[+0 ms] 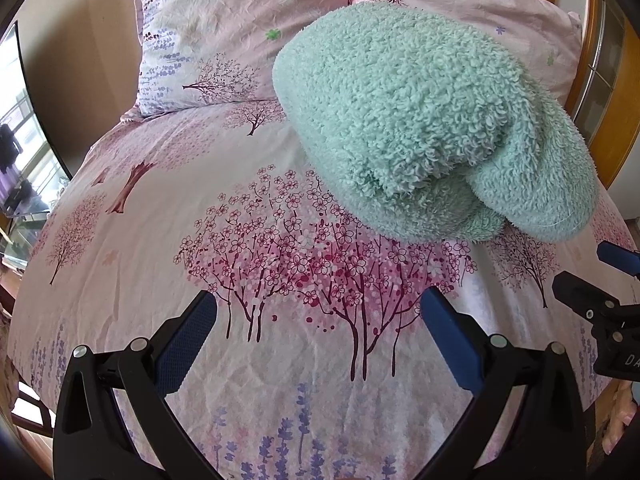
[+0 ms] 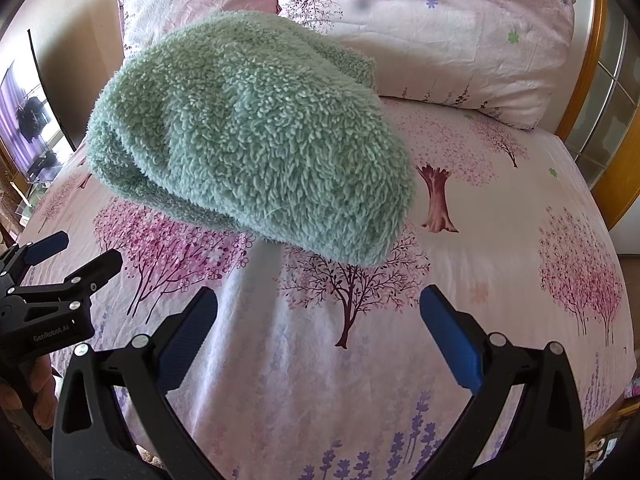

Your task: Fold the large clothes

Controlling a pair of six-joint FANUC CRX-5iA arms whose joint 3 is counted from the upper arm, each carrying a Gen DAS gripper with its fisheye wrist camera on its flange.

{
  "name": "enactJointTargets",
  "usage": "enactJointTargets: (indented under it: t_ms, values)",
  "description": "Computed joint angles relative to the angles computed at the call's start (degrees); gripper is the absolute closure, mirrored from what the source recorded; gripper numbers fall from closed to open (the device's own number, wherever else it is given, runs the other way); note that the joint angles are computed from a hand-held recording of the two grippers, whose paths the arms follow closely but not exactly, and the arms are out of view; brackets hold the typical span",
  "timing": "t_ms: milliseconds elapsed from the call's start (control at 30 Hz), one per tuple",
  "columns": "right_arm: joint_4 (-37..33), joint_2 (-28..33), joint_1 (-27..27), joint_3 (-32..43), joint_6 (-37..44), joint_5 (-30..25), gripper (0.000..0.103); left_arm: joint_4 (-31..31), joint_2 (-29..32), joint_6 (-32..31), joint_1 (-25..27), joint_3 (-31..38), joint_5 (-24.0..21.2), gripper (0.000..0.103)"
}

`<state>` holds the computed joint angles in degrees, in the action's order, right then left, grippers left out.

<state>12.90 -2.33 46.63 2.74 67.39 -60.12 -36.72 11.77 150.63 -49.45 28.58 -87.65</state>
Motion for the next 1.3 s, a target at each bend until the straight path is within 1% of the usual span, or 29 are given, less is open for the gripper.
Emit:
enactJointTargets:
  t_ms: [200, 1300]
  values:
    - [-0.21, -0.01, -0.1, -0.01, 0.1, 0.05, 0.002, 0.33, -0.4, -0.03, 0.29, -0.64, 0.67, 0.001]
    - [-0.53, -0.02, -0.13, -0.03, 0.41, -0.04, 0.002, -0.52, -0.11, -0.52, -0.41, -0.29, -0.2, 0.001]
